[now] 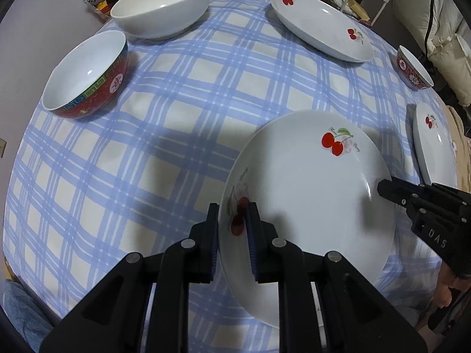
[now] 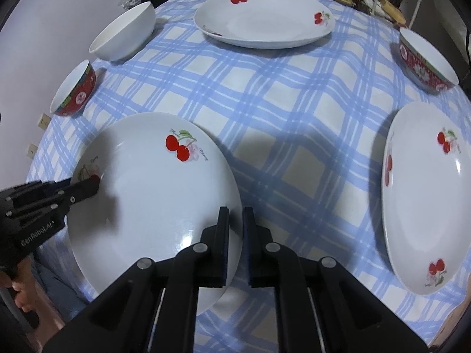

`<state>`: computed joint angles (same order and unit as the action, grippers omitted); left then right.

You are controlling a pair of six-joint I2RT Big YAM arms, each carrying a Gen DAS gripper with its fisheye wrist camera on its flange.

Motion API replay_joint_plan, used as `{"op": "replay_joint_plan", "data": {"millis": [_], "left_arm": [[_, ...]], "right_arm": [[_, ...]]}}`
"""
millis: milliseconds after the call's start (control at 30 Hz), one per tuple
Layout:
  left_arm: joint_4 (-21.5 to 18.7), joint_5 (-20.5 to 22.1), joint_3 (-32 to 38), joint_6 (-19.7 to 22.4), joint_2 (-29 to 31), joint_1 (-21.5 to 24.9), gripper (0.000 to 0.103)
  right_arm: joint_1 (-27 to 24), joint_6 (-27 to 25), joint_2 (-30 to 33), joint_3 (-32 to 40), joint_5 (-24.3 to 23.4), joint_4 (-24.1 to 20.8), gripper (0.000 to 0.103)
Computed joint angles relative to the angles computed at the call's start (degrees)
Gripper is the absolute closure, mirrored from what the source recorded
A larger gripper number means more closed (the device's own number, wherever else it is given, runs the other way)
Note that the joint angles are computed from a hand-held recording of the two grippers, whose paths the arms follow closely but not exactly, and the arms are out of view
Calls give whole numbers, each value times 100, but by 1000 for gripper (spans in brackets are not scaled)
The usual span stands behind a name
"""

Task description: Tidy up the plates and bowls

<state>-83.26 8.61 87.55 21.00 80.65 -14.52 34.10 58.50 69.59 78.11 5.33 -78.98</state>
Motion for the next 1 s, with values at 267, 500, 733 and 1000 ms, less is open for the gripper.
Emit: {"op": "replay_joint_plan", "data": {"millis": [267, 500, 733, 1000], "left_arm": [[508, -627, 52, 163, -234, -250, 86], [616, -944, 233, 118, -217, -447, 86], [567, -1100, 437, 1, -170, -786, 83], [455, -1174, 843, -282, -59, -1426, 57]], "right_arm": [[22, -203, 93, 181, 109, -242, 93], [-277, -389, -101, 383, 290, -480, 93], [-665, -559, -433, 504, 487, -832, 93], [-1477, -929, -1056, 358, 600, -1403, 51]]}}
